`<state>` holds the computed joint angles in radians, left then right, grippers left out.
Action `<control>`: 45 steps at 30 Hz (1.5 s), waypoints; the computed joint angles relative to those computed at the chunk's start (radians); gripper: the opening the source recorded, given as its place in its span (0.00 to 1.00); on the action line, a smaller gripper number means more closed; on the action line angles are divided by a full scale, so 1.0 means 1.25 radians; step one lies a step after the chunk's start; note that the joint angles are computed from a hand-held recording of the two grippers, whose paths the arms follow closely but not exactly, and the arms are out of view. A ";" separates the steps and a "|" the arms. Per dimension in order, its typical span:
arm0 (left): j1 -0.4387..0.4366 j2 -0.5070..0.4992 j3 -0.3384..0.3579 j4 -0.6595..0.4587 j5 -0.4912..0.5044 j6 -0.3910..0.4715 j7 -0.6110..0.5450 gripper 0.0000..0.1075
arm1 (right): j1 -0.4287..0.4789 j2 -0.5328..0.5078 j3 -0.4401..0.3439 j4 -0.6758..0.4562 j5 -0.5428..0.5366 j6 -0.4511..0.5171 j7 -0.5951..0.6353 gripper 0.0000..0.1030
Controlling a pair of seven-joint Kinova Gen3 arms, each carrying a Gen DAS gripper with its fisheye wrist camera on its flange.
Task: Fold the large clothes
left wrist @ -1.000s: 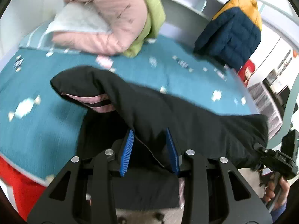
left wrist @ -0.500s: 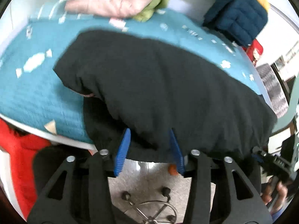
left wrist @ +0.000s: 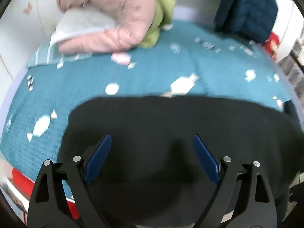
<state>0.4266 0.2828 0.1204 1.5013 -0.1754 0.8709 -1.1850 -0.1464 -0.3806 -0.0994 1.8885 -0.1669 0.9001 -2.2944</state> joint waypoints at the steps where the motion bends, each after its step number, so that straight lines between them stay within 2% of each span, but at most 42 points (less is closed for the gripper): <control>1: -0.013 0.009 0.004 0.011 0.010 0.004 0.016 0.82 | 0.002 0.024 0.012 0.005 -0.001 0.011 0.014 0.34; 4: -0.115 0.023 0.074 0.098 0.098 -0.057 0.027 0.82 | 0.051 0.086 -0.015 0.060 0.002 0.042 0.035 0.34; 6: -0.172 0.020 0.104 0.172 0.162 -0.115 -0.009 0.83 | 0.035 0.125 0.016 0.120 -0.054 0.050 0.043 0.29; 7: -0.179 0.009 0.102 0.209 0.182 -0.147 -0.042 0.83 | 0.024 0.139 0.039 0.157 -0.086 0.048 0.059 0.24; 8: -0.171 -0.007 0.092 0.243 0.188 -0.180 -0.067 0.83 | 0.028 0.155 0.047 0.194 -0.119 0.037 0.080 0.14; 10: -0.117 -0.023 0.036 0.270 0.205 -0.208 -0.082 0.83 | 0.068 0.159 0.019 0.268 -0.181 -0.014 0.137 0.12; 12: -0.100 -0.021 0.016 0.267 0.208 -0.204 -0.087 0.83 | 0.123 0.134 -0.032 0.311 -0.211 -0.069 0.167 0.12; 14: -0.095 -0.014 0.014 0.258 0.202 -0.197 -0.077 0.83 | 0.135 0.135 -0.065 0.304 -0.191 -0.077 0.153 0.12; 16: -0.084 -0.012 0.009 0.249 0.187 -0.187 -0.061 0.83 | 0.123 0.160 -0.086 0.272 -0.146 -0.054 0.104 0.12; 18: -0.083 -0.011 0.009 0.250 0.183 -0.192 -0.055 0.83 | 0.112 0.167 -0.077 0.264 -0.137 -0.050 0.090 0.12; 25: -0.073 -0.010 0.005 0.253 0.163 -0.203 -0.031 0.83 | 0.119 0.154 -0.042 0.276 -0.162 -0.042 0.144 0.12; 35: -0.050 -0.011 0.000 0.253 0.126 -0.206 0.019 0.83 | 0.084 0.165 -0.101 0.243 -0.105 -0.038 0.006 0.13; 40: -0.047 -0.012 0.002 0.255 0.119 -0.208 0.032 0.83 | 0.071 0.169 -0.089 0.242 -0.100 -0.039 0.009 0.14; 43: -0.050 -0.012 0.004 0.256 0.119 -0.210 0.030 0.83 | 0.039 0.174 -0.071 0.236 -0.084 -0.039 -0.013 0.14; 45: -0.048 -0.012 0.003 0.258 0.116 -0.212 0.034 0.83 | 0.068 0.177 -0.098 0.230 -0.087 -0.033 -0.013 0.14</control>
<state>0.3665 0.2676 0.1238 1.8232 -0.0301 0.6058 -1.1421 -0.0610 -0.1597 -0.2221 2.1766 -0.2752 0.8590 -2.3109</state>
